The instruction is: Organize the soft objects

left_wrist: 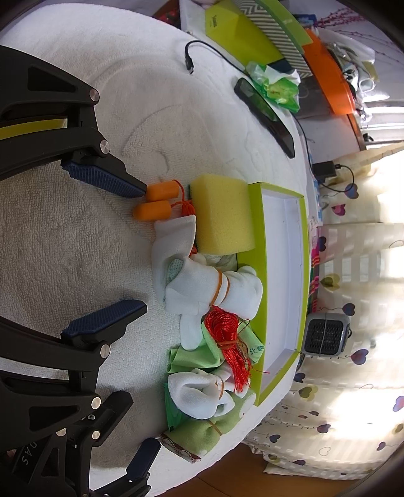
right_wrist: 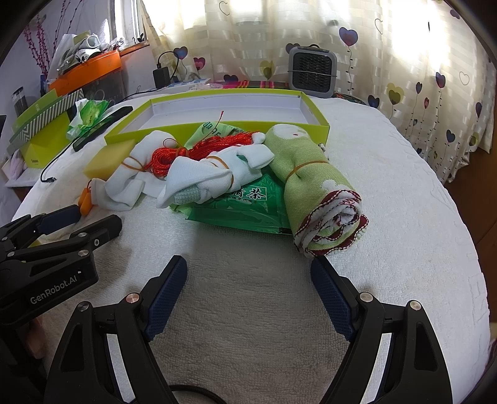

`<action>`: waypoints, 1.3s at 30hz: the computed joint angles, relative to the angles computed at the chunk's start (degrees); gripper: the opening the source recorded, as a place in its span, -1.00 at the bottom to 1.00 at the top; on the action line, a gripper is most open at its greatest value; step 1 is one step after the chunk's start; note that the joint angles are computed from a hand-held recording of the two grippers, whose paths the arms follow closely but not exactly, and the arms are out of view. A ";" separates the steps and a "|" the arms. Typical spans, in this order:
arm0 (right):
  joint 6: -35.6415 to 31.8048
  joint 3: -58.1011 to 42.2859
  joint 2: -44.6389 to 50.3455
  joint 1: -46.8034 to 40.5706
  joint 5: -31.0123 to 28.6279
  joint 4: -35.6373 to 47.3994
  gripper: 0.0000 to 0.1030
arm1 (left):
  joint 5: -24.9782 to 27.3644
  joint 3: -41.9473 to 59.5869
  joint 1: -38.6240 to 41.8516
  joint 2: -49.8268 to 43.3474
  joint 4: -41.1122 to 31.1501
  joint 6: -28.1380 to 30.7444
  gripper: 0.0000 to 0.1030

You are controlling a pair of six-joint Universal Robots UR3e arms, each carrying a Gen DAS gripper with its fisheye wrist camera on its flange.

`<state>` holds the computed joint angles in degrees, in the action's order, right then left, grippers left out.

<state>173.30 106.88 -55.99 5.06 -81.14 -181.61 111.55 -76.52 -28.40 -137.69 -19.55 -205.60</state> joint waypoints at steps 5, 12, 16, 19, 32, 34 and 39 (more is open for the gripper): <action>-0.04 0.16 -0.08 -0.17 0.28 -0.08 0.60 | -0.34 -0.73 0.26 0.36 0.58 0.13 0.33; 0.02 -0.44 0.19 -0.11 0.30 0.25 0.60 | -0.31 -2.42 0.54 1.34 1.27 0.53 0.34; -0.03 0.00 0.08 0.00 0.09 -0.07 0.61 | -0.37 -2.16 0.46 0.99 1.41 0.37 0.34; 0.21 -0.21 0.17 0.32 -0.10 0.00 0.61 | -0.04 -0.60 0.18 0.32 0.25 0.27 0.34; 0.00 -0.02 -0.04 0.01 0.13 0.08 0.61 | 0.17 -0.36 0.01 0.24 -0.03 0.21 0.34; 0.00 -0.03 -0.04 -0.02 0.16 0.10 0.61 | 0.16 -0.43 0.03 0.28 0.01 0.24 0.34; -0.02 -0.02 -0.06 -0.03 0.16 0.11 0.61 | 0.18 -0.36 0.00 0.24 -0.04 0.21 0.34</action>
